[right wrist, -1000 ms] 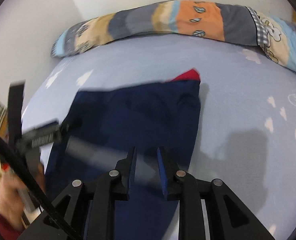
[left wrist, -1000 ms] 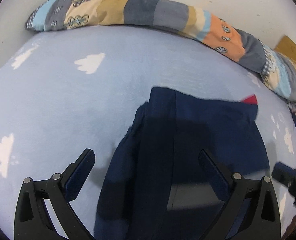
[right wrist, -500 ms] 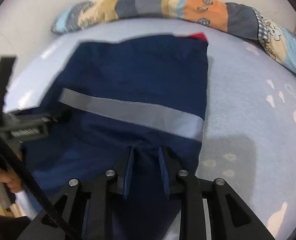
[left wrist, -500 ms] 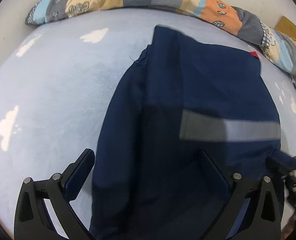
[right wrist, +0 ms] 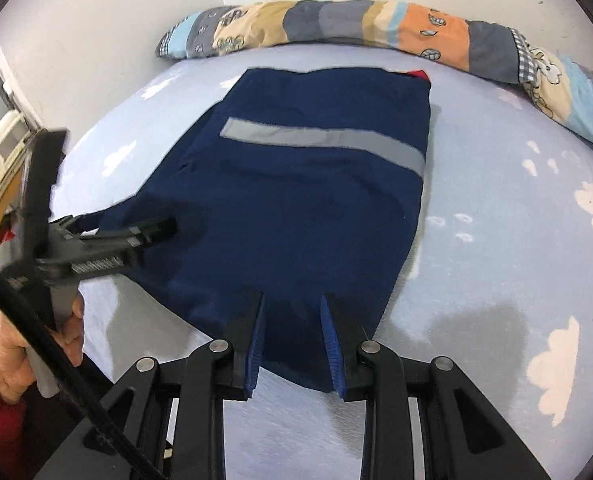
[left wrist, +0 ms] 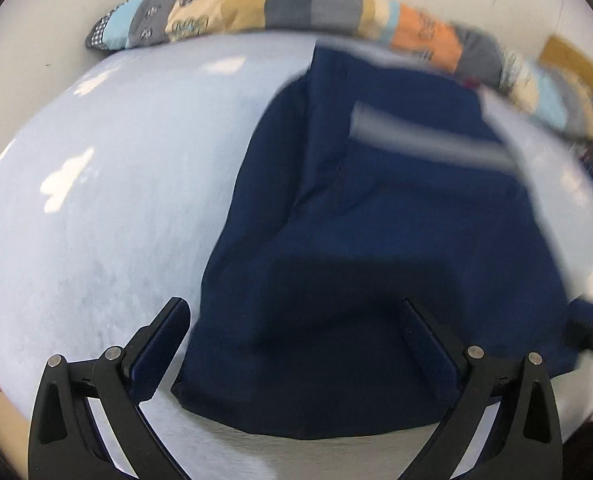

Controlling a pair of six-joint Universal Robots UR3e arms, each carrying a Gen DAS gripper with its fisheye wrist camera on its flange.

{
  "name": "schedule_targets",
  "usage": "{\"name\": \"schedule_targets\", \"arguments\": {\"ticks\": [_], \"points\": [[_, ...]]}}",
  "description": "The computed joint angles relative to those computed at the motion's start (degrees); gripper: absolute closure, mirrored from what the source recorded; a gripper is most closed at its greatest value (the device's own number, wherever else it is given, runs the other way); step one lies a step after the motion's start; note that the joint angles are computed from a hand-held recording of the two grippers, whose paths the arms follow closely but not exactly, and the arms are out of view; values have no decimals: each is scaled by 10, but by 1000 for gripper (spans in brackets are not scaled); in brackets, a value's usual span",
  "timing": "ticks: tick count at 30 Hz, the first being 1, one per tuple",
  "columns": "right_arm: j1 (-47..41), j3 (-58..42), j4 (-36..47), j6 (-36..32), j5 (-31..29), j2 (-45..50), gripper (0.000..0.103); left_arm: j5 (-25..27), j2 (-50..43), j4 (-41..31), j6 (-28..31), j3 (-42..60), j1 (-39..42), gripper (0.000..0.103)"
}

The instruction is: Fold large clothes

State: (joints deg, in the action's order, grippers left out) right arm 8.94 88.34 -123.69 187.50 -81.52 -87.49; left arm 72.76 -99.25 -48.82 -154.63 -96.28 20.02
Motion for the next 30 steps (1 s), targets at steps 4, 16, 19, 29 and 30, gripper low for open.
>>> {"name": "schedule_targets", "arguments": {"ticks": [4,16,19,29,30], "points": [[8,-3,14,-2,-16,39,74,-26,-14,-17,-4,2,18,0],[-58,63,0,-27,61,-79,75,-24,-3,-9,-5,-6,23,0],[-38,66,2,-40,37,-67,76,-14,-8,-6,-10,3,15,0],[29,51,25,-67,-87,-7,79,-11,-11,-5,-7,7,8,0],[34,52,22,-65,-94,-3,79,-11,-11,-4,-7,6,7,0]]}}
